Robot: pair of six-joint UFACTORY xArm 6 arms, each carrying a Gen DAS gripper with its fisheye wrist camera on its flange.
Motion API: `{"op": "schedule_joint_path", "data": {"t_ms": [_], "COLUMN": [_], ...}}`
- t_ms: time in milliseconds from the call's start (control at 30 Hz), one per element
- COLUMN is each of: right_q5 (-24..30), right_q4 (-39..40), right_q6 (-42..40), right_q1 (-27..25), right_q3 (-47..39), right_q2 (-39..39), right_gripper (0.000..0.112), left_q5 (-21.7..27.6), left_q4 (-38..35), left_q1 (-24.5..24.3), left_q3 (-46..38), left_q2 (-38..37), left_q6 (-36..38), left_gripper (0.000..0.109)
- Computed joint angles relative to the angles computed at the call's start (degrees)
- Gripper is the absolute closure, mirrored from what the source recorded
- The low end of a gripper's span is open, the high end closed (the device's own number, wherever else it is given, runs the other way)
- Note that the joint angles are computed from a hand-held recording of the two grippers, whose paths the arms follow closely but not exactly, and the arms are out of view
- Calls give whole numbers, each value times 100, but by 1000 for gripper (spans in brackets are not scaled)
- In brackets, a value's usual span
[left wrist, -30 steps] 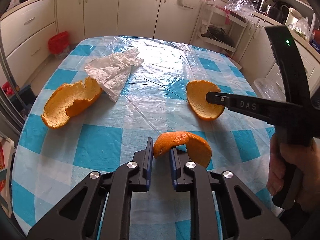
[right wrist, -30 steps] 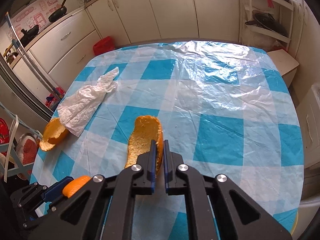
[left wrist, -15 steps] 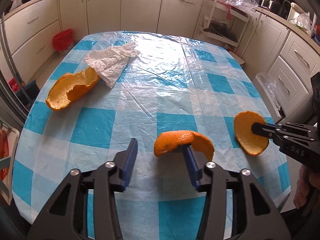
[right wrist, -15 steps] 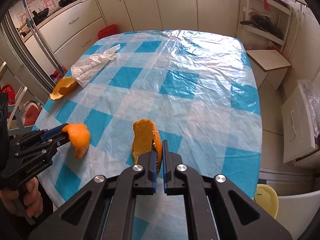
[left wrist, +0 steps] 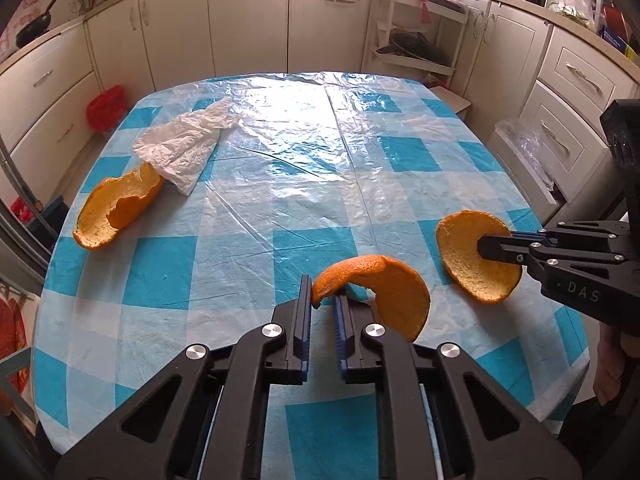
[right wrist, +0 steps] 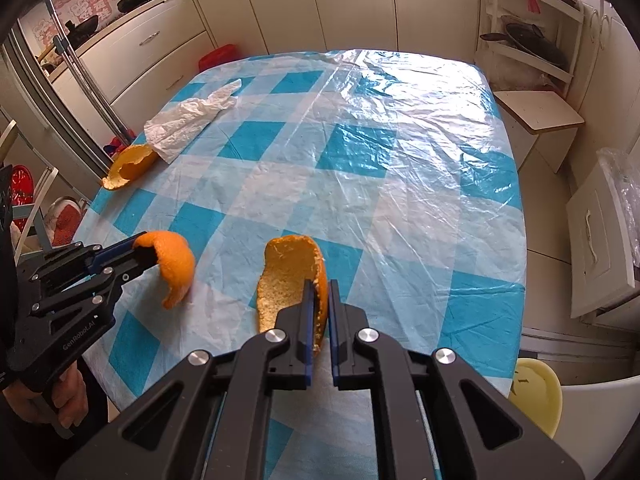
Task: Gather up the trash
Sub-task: 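Lift both held orange peels off the table with both tools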
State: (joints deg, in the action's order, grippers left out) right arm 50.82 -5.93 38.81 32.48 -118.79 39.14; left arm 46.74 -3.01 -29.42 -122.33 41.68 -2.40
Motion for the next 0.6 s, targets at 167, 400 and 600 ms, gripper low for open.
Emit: {"op": "schedule_joint_path", "data": {"t_ms": [167, 400, 600], "right_q5": [-38, -74, -134], "right_q4": [-72, -156, -251], "right_q6": [0, 32, 87], "right_q1": [25, 49, 54], "right_q3": [44, 161, 341], "right_q2": [-41, -146, -287], "right_gripper": [106, 106, 106], "left_q5": [-37, -94, -50], "left_q4": [-36, -4, -106], "left_q1": [-42, -67, -67], "left_q3": [119, 187, 190], "left_q2": [-109, -199, -223], "left_q6": [-22, -45, -34], "left_gripper": [99, 99, 99]}}
